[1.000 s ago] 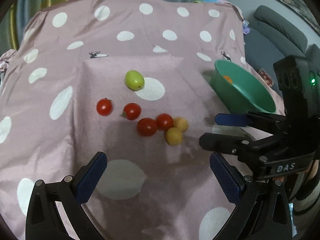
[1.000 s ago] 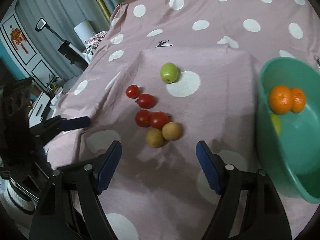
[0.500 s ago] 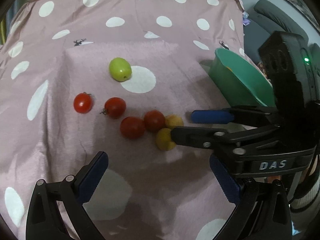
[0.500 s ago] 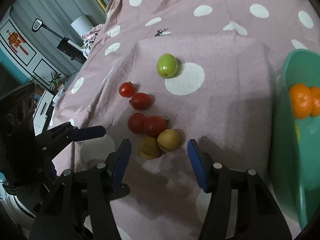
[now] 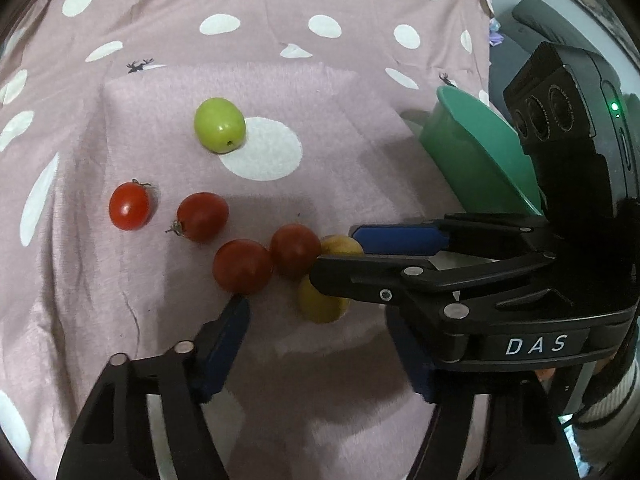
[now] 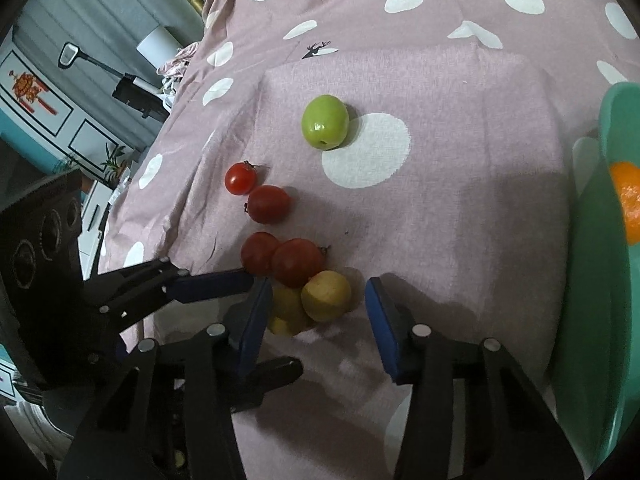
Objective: Organize fruits
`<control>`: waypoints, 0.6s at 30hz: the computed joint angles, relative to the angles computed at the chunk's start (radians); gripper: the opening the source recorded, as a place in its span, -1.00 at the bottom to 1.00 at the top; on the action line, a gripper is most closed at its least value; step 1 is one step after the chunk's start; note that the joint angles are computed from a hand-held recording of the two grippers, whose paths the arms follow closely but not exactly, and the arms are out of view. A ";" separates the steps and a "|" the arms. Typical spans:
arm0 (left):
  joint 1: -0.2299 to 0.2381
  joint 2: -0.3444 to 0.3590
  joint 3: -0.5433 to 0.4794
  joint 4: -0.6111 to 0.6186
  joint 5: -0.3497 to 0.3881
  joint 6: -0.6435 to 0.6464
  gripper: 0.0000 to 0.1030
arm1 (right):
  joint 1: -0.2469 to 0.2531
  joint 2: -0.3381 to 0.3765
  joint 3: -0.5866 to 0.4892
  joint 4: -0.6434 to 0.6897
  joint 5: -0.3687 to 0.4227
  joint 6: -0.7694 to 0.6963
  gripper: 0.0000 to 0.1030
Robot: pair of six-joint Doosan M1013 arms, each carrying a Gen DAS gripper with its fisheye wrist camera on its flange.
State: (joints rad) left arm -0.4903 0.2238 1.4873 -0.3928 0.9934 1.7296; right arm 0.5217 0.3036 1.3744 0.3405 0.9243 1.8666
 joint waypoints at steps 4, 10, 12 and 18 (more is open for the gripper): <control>-0.001 0.005 -0.004 -0.007 -0.002 0.007 0.16 | -0.004 0.002 0.000 0.012 -0.004 -0.010 -0.14; -0.004 0.008 -0.004 -0.012 -0.010 0.013 -0.06 | -0.006 0.002 0.003 0.030 -0.009 -0.016 -0.19; -0.003 0.010 -0.005 -0.019 -0.009 0.017 -0.11 | -0.008 0.001 0.007 0.044 -0.013 -0.018 -0.20; 0.003 0.012 -0.004 -0.045 -0.013 0.032 -0.22 | -0.018 -0.004 0.025 0.098 -0.033 -0.030 -0.24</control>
